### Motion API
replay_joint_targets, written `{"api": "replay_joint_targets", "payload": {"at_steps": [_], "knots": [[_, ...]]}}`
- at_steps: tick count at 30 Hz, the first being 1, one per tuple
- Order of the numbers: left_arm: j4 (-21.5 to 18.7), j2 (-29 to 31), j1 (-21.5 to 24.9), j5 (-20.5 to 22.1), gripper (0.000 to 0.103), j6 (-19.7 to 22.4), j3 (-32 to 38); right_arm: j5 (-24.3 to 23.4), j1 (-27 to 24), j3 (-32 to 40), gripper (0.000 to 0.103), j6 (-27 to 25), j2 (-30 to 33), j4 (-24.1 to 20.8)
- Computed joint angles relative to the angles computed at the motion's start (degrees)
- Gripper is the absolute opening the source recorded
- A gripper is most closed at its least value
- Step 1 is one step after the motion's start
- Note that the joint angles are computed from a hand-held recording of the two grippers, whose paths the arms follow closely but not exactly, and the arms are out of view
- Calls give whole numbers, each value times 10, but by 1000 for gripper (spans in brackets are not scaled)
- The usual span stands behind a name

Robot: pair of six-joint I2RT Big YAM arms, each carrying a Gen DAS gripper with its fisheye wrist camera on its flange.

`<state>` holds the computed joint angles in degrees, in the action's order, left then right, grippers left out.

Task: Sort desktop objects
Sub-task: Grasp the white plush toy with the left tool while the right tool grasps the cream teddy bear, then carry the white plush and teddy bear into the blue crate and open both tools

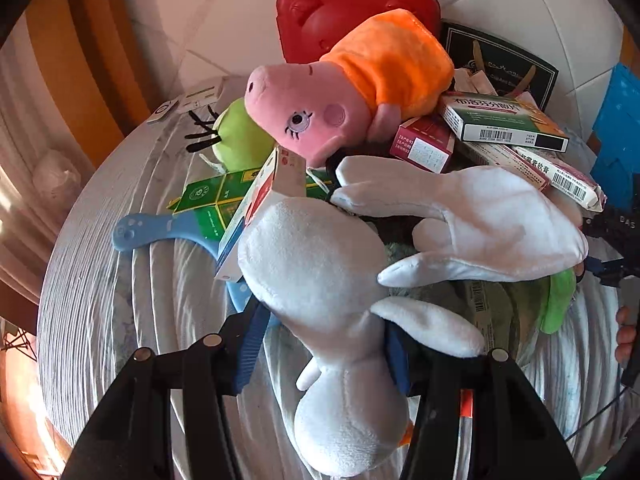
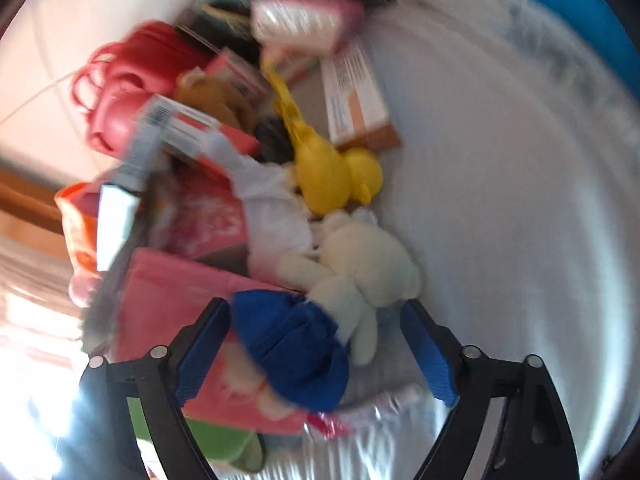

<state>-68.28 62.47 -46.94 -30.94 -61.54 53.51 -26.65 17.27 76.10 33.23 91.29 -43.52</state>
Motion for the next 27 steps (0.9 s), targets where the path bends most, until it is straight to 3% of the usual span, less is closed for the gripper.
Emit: {"api": "replay_joint_targets", "payload": {"at_steps": [1,2,4,11,15,21,27], "knots": [[-4,-3,-6,-2,52,-13,-4,-16,-3,-6,68,16,3,14],[-13,-6,-13,-7,52,-26,-6,-29,-6,-16,54,37,-2,32],[-38,-18,-27,-21,52,-52,-5,1,-5,-22,48,28,-22,22],[-122,-32,-106,-80,52,-129,26,92,4,-69,43,-68,-148,-13],[-142,-27,-146,-107,52,-141,57,168,21,-78,43,-128,-235,-38],[-132,9,-184,-151,52,-106,122,242,39,-62,43,-173,-337,-70],[-50,68,-206,-176,52,-9,210,269,-3,-27,44,-225,-406,-91]]}}
